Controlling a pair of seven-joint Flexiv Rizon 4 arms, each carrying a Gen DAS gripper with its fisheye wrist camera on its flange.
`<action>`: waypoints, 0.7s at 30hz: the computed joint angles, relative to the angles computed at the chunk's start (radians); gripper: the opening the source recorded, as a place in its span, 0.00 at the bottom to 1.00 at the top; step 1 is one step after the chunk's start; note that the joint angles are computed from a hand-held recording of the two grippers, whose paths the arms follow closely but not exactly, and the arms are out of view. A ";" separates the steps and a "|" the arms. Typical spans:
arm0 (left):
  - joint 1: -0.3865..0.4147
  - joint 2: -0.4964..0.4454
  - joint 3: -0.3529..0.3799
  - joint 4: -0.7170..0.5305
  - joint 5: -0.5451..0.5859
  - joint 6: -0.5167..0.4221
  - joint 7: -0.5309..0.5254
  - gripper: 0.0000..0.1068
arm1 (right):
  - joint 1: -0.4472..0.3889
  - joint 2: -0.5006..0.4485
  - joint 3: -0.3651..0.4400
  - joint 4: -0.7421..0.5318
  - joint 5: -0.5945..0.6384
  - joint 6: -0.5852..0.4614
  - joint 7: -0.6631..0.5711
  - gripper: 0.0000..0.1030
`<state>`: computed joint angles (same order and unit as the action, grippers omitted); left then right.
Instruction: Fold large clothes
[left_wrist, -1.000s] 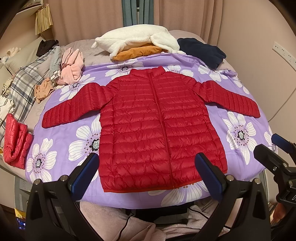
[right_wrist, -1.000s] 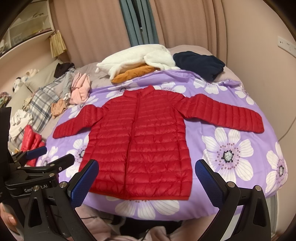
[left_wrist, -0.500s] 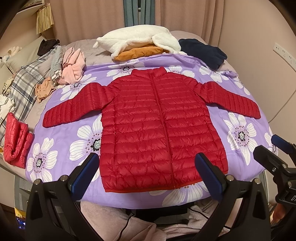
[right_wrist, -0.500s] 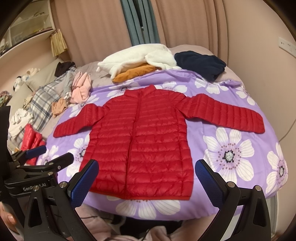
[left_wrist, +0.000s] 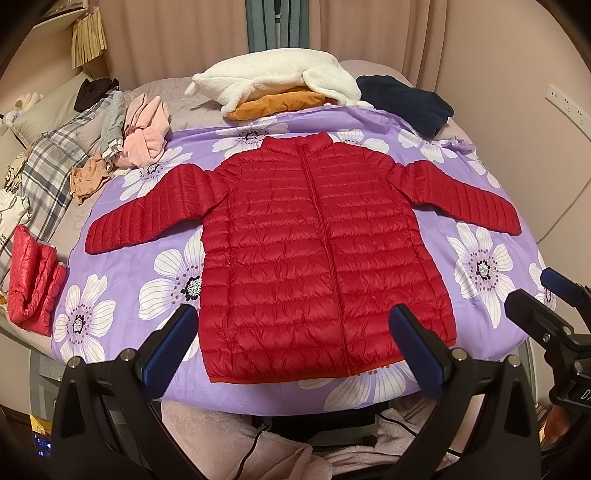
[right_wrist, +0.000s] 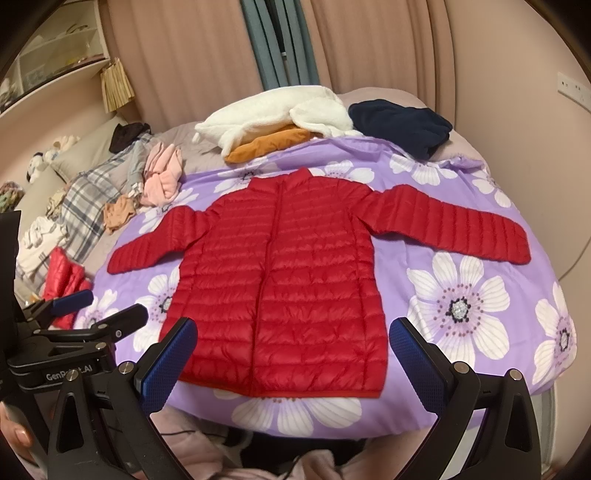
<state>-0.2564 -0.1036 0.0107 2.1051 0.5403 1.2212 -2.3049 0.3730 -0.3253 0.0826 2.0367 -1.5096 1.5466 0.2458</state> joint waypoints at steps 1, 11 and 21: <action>0.002 0.001 0.000 0.003 -0.007 0.000 0.007 0.96 | 0.000 0.000 0.001 0.000 0.001 0.000 0.000 1.00; 0.001 -0.004 -0.001 0.000 -0.015 -0.003 0.012 0.96 | -0.004 -0.004 -0.003 -0.002 0.000 0.007 -0.004 1.00; 0.009 -0.073 0.013 -0.004 -0.069 0.096 0.032 0.96 | -0.004 -0.019 -0.013 -0.017 0.003 0.014 0.007 1.00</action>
